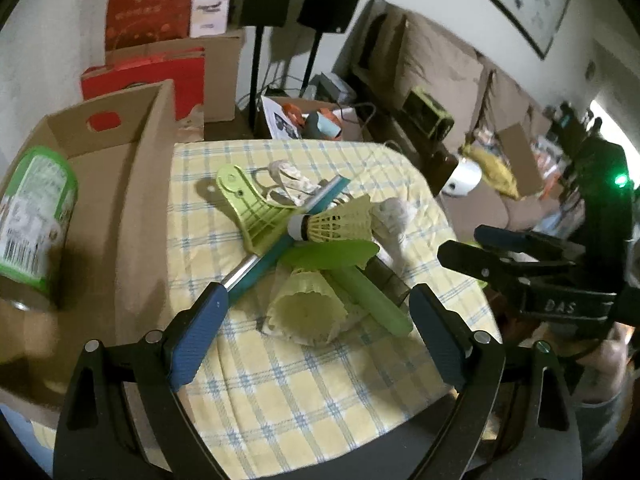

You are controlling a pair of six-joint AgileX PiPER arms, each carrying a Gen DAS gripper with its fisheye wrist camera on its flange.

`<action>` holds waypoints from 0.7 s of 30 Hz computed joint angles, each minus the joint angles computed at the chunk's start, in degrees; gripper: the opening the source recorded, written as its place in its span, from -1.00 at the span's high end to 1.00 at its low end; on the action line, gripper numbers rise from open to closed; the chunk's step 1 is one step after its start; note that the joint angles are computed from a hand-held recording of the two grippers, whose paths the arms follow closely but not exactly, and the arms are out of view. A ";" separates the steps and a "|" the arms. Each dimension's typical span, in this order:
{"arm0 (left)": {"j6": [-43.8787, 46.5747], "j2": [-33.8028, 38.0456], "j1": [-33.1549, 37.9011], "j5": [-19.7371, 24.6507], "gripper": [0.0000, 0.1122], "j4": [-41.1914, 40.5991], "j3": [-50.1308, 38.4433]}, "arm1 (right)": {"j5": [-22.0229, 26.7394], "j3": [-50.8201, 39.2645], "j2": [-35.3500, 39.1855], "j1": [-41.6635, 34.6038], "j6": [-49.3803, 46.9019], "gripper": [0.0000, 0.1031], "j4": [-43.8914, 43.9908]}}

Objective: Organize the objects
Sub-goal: 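Move both tools back over the items on the tablecloth, then grasp the green segmented box with the right tool while the left tool grasps the green paddle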

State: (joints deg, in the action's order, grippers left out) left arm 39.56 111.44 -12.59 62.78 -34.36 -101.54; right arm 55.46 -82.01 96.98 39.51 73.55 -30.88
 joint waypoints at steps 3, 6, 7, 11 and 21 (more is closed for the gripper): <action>0.53 -1.24 -2.91 -4.53 -0.62 3.14 2.62 | -0.59 1.86 -0.14 0.31 1.32 -0.65 -0.20; 0.66 -1.24 -4.22 -6.23 -0.62 4.34 3.18 | -1.01 3.71 -0.49 0.61 2.83 -0.64 -0.84; 0.46 -1.14 -4.60 -6.50 -0.62 4.64 3.18 | -1.14 4.38 -0.64 0.73 3.41 -0.63 -1.08; 0.86 -0.39 -5.70 -6.82 -0.61 5.05 2.45 | -2.32 6.83 -1.64 0.50 4.91 -0.57 -1.11; -1.57 1.13 -9.93 -10.81 -0.23 10.87 1.60 | -4.38 11.10 -3.76 0.15 7.12 -0.52 -1.41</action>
